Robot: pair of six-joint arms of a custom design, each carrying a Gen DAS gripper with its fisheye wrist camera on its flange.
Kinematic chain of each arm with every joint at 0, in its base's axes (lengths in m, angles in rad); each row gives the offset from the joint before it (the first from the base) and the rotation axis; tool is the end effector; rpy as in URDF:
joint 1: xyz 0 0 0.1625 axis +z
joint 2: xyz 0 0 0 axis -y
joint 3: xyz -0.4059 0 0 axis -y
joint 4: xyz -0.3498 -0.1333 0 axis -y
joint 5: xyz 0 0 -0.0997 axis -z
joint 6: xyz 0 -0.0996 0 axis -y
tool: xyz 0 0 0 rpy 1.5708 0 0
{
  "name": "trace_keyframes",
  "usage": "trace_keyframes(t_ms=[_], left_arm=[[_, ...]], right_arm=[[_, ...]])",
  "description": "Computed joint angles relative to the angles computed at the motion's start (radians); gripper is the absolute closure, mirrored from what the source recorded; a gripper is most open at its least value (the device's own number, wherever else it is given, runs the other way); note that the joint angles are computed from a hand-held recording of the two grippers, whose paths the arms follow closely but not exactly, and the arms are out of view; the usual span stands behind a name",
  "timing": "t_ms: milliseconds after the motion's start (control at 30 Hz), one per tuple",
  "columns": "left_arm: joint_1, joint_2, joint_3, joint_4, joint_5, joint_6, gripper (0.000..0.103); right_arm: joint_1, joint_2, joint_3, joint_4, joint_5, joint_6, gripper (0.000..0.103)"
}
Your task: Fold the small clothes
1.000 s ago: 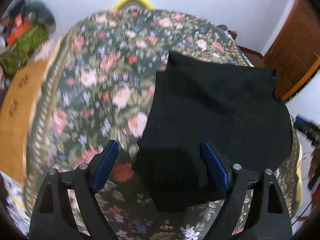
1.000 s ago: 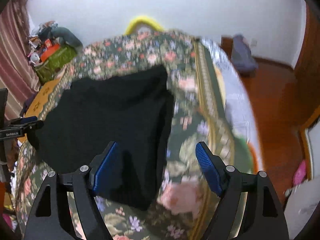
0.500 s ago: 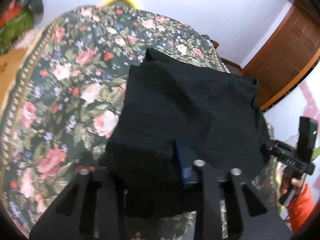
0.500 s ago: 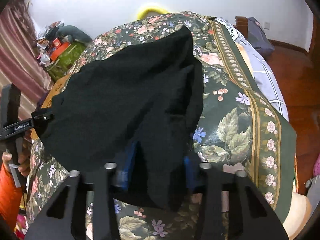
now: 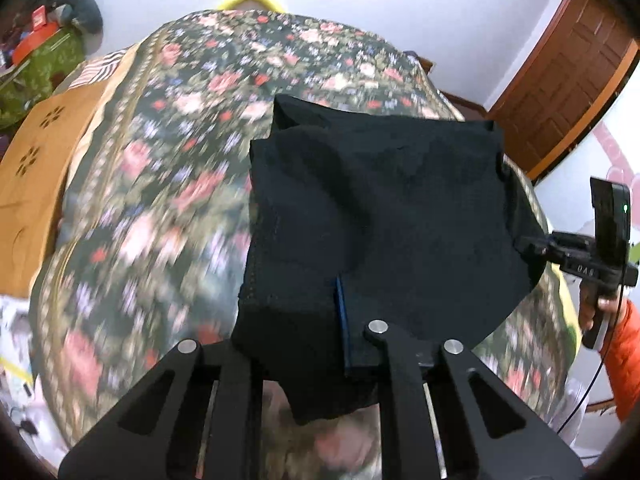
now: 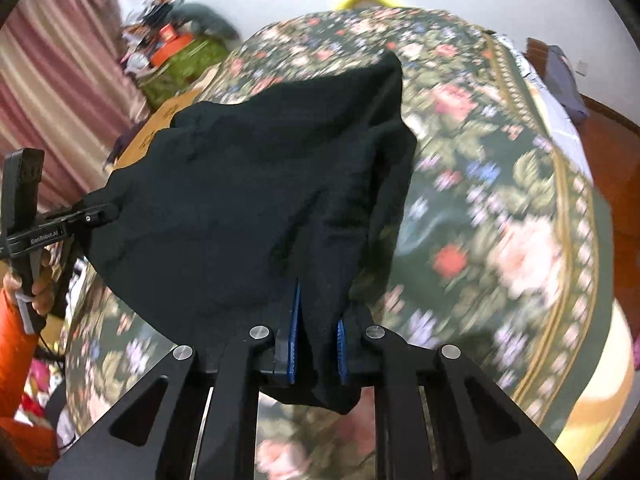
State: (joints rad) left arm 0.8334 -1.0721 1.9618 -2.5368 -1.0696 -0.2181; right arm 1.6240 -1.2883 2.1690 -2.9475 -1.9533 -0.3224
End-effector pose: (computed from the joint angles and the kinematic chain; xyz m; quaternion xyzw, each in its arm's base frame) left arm -0.2158 -0.5071 0.1677 0.2394 0.9380 -0.1468 0.2031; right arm 0.1208 -0.4617 0.2487 0.1318 -0.9437 0.2141 0.2149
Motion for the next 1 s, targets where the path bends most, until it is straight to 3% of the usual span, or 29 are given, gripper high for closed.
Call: trace_keyframes(t_ms=[67,200,367,500,567,600,767,900,967,1000], left_arm=[[-0.016,-0.051,0.059,0.011,0.007,-0.009,0.088],[-0.048,-0.111,0.128,0.021,0.063,-0.026,0.073],[-0.056,-0.129,0.110,0.046,0.082,-0.013,0.068],[-0.067,-0.097,0.068,0.029,0.147,0.023,0.066],[-0.056,-0.077,0.038,0.003,0.143,0.046,0.057],[-0.050,-0.064,0.022,-0.010,0.142,0.059,0.053],[-0.007,0.044,-0.080,0.007,0.122,0.142,0.053],[0.028,0.141,-0.146,0.020,0.178,0.154,0.053],[0.049,0.157,-0.157,0.008,0.157,0.165,0.053],[0.062,0.160,-0.166,0.025,0.127,0.160,0.059]], right_arm=[[0.007,0.002,0.015,0.002,-0.006,0.000,0.090],[0.038,0.007,0.048,-0.024,-0.064,0.015,0.084],[0.064,0.000,0.046,-0.050,-0.136,0.016,0.081],[0.071,-0.002,0.035,-0.098,-0.151,-0.003,0.066],[0.076,0.011,0.022,-0.129,-0.155,-0.019,0.060],[0.075,0.023,0.007,-0.141,-0.155,-0.033,0.059],[0.061,0.076,-0.052,-0.169,-0.145,-0.050,0.059],[0.040,0.110,-0.073,-0.208,-0.135,-0.063,0.059],[0.031,0.131,-0.091,-0.226,-0.138,-0.074,0.059],[0.025,0.142,-0.101,-0.240,-0.137,-0.078,0.059]])
